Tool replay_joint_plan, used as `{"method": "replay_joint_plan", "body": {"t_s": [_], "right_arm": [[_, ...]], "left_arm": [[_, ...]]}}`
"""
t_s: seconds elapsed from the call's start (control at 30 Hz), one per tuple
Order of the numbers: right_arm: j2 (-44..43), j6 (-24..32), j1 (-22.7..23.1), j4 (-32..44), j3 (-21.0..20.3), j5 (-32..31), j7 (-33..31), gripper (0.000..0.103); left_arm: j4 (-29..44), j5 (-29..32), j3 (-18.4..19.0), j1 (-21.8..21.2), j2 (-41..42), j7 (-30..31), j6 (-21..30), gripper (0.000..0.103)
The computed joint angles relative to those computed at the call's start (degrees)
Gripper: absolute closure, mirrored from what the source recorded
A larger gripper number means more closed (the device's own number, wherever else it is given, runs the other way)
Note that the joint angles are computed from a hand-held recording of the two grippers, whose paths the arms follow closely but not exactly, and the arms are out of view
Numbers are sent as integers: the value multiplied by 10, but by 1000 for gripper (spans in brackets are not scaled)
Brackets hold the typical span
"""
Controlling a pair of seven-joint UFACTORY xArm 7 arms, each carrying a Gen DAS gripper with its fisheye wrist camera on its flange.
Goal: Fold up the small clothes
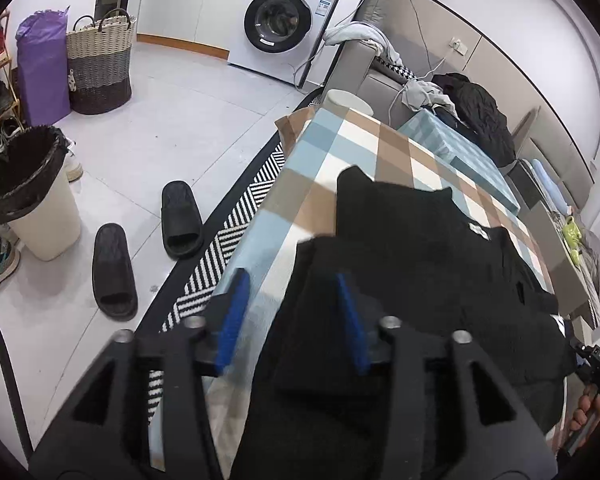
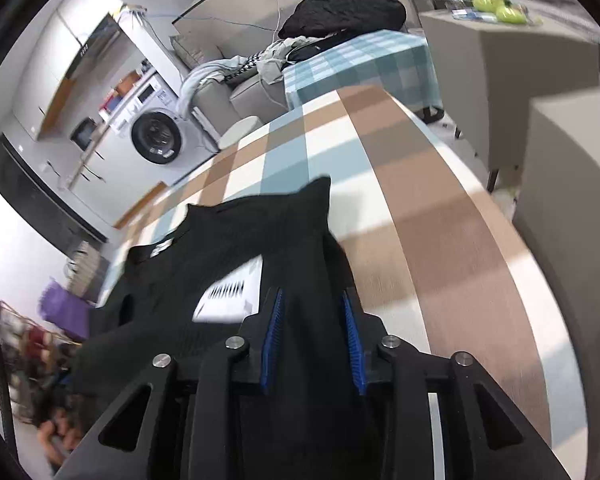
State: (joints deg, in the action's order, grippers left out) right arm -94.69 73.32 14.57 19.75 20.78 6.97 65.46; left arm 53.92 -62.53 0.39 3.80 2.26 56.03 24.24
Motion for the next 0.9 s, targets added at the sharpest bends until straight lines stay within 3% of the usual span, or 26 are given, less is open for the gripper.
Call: {"method": "replay_joint_plan", "body": {"t_s": [0.2,0.47,0.6,0.73,0.83,0.9], "right_arm": [[-42,43,39,2,44,30,16,63],[-32,-28,48,8,56,35,12,66],[-15,-39,53,4,57,37,19,66],[-9,-42,60,2,56,33,27,66],[-10,-44,65,-1,55,31,34,66],[-6,-46,63,-2,57,26,39,66]], "left_arm": [[-43,21,14,4,-37,3,30,61],[-86,6,38,-9,-94,37,63,61],[-93,24,39,-22,-94,26,44,61],[-82,13,46,-22,-80,22,58,61],[-72,-3,45,-19,-71,26,60,74],[-63,-13,44,-16,-66,29,67,96]]}}
